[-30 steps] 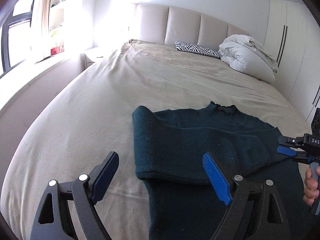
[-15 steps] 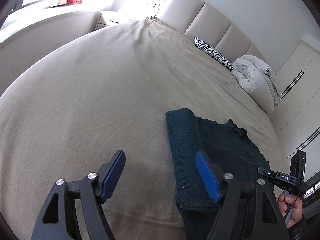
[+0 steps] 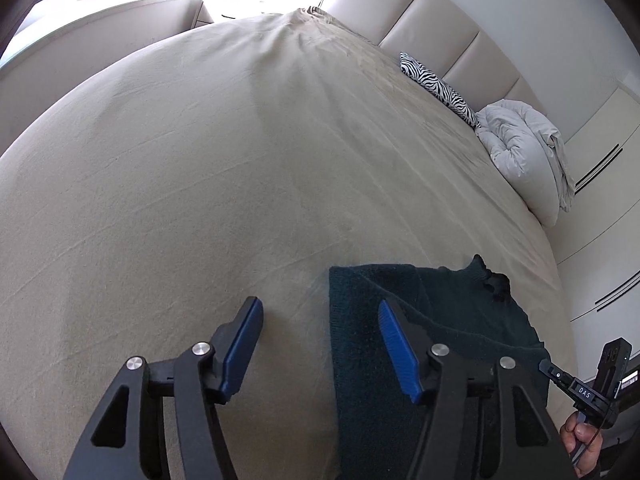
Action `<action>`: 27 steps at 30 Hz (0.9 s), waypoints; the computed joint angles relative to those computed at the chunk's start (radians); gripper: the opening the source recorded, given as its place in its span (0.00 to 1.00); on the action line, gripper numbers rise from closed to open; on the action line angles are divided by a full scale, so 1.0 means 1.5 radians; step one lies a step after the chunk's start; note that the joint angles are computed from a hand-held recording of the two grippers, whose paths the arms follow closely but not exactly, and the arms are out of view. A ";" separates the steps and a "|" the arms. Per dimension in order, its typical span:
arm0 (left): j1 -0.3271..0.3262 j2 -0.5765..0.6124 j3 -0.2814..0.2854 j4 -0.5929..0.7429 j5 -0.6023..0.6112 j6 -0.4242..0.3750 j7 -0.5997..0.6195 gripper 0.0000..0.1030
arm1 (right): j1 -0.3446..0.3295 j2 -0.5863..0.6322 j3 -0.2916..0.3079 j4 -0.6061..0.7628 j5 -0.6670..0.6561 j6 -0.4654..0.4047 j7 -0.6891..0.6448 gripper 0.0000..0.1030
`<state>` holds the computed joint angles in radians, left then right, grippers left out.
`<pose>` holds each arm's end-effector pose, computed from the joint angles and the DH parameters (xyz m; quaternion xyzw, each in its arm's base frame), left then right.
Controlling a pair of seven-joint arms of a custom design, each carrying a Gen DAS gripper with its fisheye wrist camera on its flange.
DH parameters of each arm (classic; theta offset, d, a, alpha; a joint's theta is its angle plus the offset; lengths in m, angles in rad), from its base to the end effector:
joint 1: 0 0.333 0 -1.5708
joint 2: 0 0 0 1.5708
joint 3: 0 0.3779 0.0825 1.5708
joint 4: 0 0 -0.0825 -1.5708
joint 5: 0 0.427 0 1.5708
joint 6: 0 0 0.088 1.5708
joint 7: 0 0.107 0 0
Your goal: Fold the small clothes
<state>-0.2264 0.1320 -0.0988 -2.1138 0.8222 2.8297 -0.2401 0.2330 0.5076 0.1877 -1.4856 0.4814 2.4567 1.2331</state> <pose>0.5939 -0.2375 0.4418 -0.8647 0.3639 -0.3173 0.1384 0.7469 0.2996 0.4724 -0.7917 0.5205 0.0185 0.3193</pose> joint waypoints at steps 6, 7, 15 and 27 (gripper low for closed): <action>-0.003 0.030 -0.006 0.037 -0.063 -0.043 0.095 0.27 | 0.011 0.016 -0.003 0.018 -0.024 -0.002 -0.006 0.06; -0.004 0.033 -0.006 0.040 -0.067 -0.045 0.106 0.17 | 0.011 0.019 -0.002 0.020 -0.024 -0.002 -0.005 0.06; -0.041 0.047 0.005 0.067 0.017 -0.128 0.081 0.08 | 0.020 0.031 -0.016 0.017 -0.045 0.014 0.044 0.06; -0.052 0.020 -0.007 0.055 0.084 -0.192 0.015 0.12 | -0.026 0.037 0.022 -0.009 0.012 0.032 0.031 0.09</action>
